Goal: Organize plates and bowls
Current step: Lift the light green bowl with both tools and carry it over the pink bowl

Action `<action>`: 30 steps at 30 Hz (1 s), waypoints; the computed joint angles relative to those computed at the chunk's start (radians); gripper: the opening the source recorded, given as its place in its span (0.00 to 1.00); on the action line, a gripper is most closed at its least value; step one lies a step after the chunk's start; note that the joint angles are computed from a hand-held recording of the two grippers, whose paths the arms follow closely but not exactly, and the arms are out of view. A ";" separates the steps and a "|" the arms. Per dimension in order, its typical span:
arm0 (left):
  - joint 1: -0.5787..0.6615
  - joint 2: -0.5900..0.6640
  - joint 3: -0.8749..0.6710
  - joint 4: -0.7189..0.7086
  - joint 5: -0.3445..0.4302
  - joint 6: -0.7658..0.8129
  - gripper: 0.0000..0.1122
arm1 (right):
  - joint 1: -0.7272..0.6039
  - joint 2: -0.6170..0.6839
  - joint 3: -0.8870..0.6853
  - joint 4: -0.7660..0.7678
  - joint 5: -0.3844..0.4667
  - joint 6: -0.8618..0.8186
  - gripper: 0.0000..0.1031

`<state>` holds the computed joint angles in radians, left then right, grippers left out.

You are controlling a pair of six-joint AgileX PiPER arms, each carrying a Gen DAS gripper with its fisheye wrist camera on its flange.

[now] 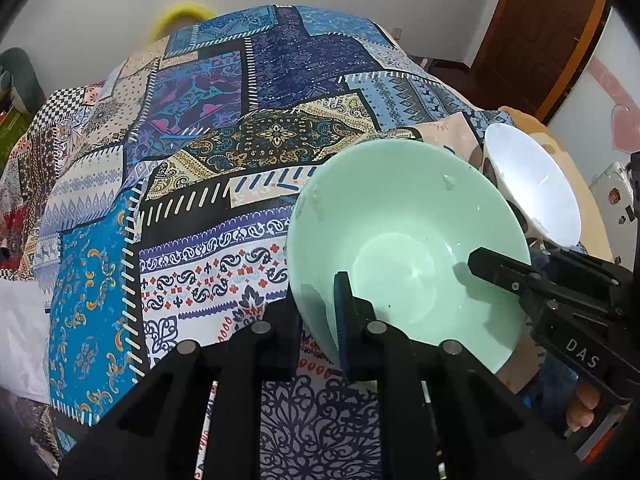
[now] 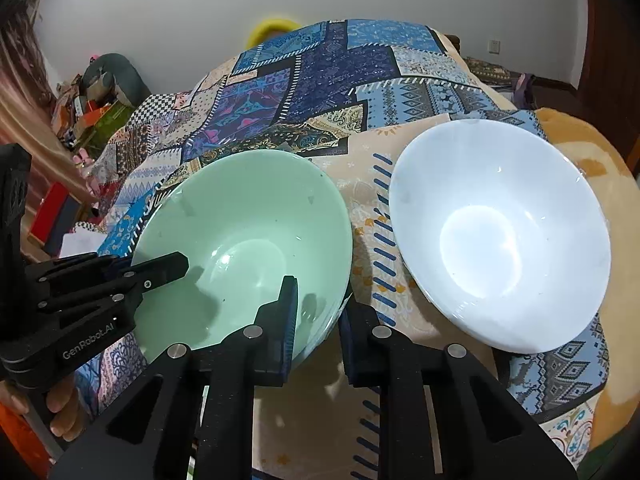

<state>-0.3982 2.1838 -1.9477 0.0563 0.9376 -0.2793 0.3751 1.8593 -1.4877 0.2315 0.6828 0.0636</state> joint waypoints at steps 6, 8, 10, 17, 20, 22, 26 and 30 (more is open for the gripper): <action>-0.019 -0.051 0.062 0.026 -0.021 -0.019 0.13 | 0.008 -0.027 0.026 -0.012 -0.005 0.012 0.17; -0.026 -0.077 0.089 0.035 -0.030 -0.026 0.13 | 0.013 -0.044 0.039 -0.023 -0.007 0.018 0.17; -0.030 -0.097 0.109 0.036 -0.034 -0.027 0.13 | 0.021 -0.065 0.051 -0.040 -0.010 0.032 0.17; -0.045 -0.186 0.198 0.034 -0.064 -0.050 0.13 | 0.041 -0.135 0.082 -0.086 -0.008 0.074 0.17; -0.057 -0.234 0.238 0.043 -0.073 -0.068 0.13 | 0.054 -0.171 0.100 -0.104 -0.007 0.093 0.17; -0.066 -0.268 0.266 0.051 -0.078 -0.080 0.13 | 0.065 -0.193 0.110 -0.116 -0.005 0.108 0.17; -0.080 -0.330 0.313 0.064 -0.078 -0.103 0.13 | 0.087 -0.237 0.131 -0.140 0.000 0.137 0.17; -0.098 -0.397 0.366 0.089 -0.076 -0.135 0.13 | 0.115 -0.278 0.154 -0.171 0.004 0.172 0.17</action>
